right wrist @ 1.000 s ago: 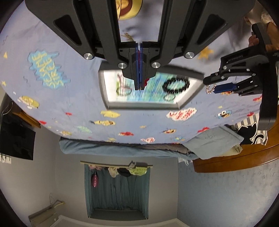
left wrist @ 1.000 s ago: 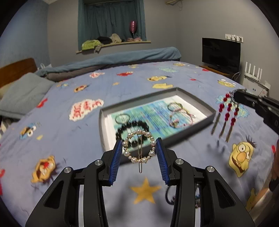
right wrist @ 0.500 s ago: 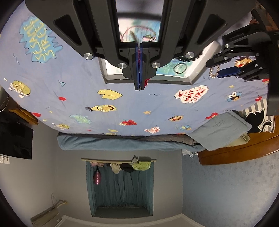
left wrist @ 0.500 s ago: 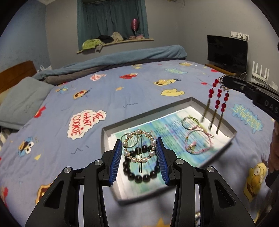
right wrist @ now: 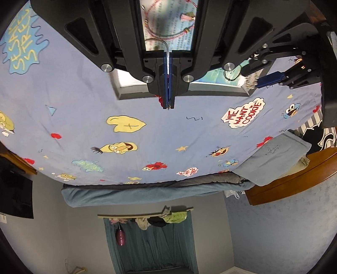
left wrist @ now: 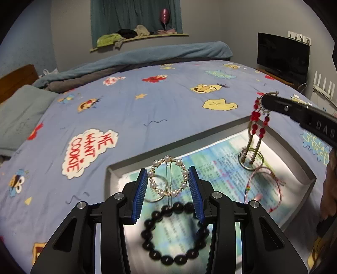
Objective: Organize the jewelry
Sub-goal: 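Lift the brooch and gold chain and carry both over the gray tray, then lower both pieces onto the printed sheet and open both tools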
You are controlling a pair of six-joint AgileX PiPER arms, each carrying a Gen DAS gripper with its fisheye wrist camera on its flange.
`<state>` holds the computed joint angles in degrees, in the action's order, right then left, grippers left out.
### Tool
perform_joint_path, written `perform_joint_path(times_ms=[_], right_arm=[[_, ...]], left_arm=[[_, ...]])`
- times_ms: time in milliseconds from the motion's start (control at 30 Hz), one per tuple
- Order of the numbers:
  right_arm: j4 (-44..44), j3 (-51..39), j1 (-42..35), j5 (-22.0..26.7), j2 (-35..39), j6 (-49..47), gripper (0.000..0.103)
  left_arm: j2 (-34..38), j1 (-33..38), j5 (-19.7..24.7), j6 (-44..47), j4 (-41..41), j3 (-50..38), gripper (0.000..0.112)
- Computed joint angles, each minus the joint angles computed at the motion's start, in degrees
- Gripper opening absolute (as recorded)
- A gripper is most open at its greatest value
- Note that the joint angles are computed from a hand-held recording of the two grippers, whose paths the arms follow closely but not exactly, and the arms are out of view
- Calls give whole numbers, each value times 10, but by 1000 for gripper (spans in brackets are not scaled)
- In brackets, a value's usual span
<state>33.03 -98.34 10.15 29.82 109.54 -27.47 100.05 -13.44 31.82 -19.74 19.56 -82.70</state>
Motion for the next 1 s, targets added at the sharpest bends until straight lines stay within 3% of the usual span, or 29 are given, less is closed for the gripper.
perform_joint_path(times_ms=[233, 400, 700, 1000], right_arm=[[-12, -39, 20, 27, 38, 8, 1], [-70, -81, 35, 71, 78, 54, 1], [-134, -97, 51, 93, 96, 94, 1], [-141, -115, 46, 110, 109, 114, 1]], left_arm=[[67, 5, 38, 46, -57, -72, 41], [99, 6, 67, 82, -84, -98, 41], [111, 8, 82, 93, -96, -107, 41], [112, 11, 82, 95, -104, -106, 42]])
